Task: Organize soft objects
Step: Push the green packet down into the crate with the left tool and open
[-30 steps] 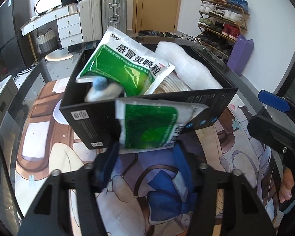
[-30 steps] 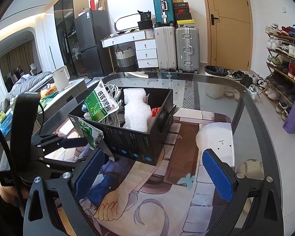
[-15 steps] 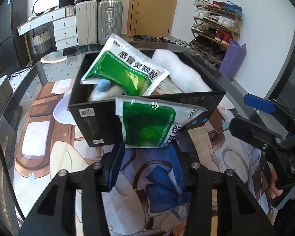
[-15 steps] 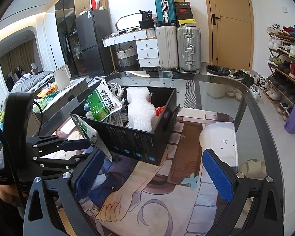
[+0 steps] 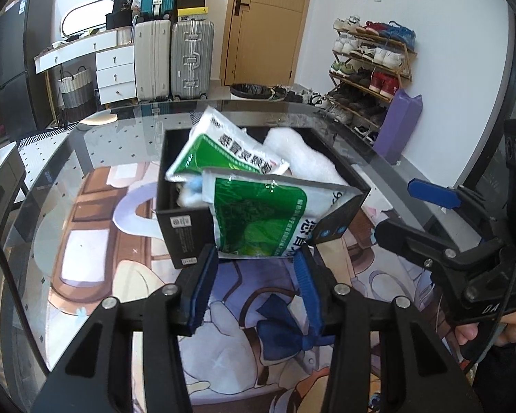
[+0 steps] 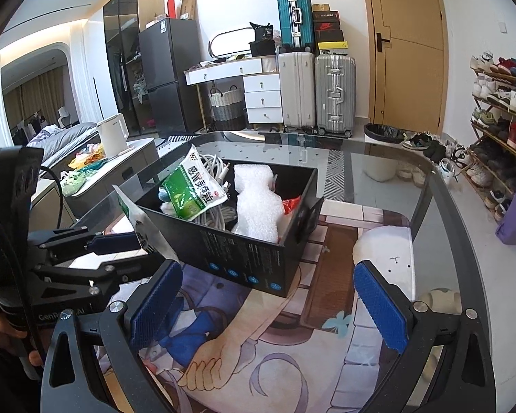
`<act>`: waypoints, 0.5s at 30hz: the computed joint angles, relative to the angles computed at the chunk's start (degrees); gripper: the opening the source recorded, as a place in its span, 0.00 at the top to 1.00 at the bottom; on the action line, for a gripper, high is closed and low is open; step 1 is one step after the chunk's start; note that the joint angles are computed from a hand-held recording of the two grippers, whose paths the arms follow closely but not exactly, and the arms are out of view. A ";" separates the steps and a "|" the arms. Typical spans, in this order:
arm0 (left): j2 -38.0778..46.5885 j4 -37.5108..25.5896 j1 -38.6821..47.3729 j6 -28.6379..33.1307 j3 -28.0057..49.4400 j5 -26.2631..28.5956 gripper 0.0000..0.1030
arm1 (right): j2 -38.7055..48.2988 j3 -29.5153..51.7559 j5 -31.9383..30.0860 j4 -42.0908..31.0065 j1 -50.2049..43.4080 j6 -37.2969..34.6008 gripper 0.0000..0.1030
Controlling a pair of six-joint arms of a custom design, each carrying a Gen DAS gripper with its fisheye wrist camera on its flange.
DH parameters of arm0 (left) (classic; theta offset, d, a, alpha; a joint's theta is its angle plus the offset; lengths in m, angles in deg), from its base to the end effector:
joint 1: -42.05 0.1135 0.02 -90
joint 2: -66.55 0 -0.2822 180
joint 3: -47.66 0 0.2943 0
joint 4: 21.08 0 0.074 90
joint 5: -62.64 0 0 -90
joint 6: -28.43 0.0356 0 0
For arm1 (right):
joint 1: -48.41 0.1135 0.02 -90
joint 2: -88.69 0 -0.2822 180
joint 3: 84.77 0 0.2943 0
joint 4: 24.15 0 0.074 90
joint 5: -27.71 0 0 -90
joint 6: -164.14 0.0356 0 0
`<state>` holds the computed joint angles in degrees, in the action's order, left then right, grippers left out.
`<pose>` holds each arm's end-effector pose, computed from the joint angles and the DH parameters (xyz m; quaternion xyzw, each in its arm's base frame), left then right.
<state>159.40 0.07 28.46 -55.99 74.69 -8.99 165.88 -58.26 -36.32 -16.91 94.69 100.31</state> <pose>0.2221 -0.0652 0.0511 0.2123 0.8880 -0.1735 0.3692 0.1639 0.1489 0.0881 -0.0688 0.8969 0.0611 0.4327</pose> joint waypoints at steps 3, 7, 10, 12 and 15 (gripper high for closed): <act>-3.47 -2.89 1.38 0.72 0.04 0.90 0.56 | -0.52 0.49 0.38 -0.84 0.60 -0.07 0.01; -7.68 -6.71 2.42 1.09 0.59 1.68 0.56 | -0.69 1.24 0.73 -1.43 1.28 -0.17 0.01; -8.62 -9.29 2.73 1.40 2.30 1.97 0.56 | -1.02 1.62 0.99 -1.82 1.70 -0.46 0.01; -7.87 -10.36 2.99 1.55 3.79 2.15 0.56 | -1.27 1.90 1.10 -1.91 1.72 -0.83 0.01; -5.48 -10.56 2.64 1.07 6.04 2.07 0.56 | -1.17 2.52 0.90 -1.77 1.04 -1.58 0.01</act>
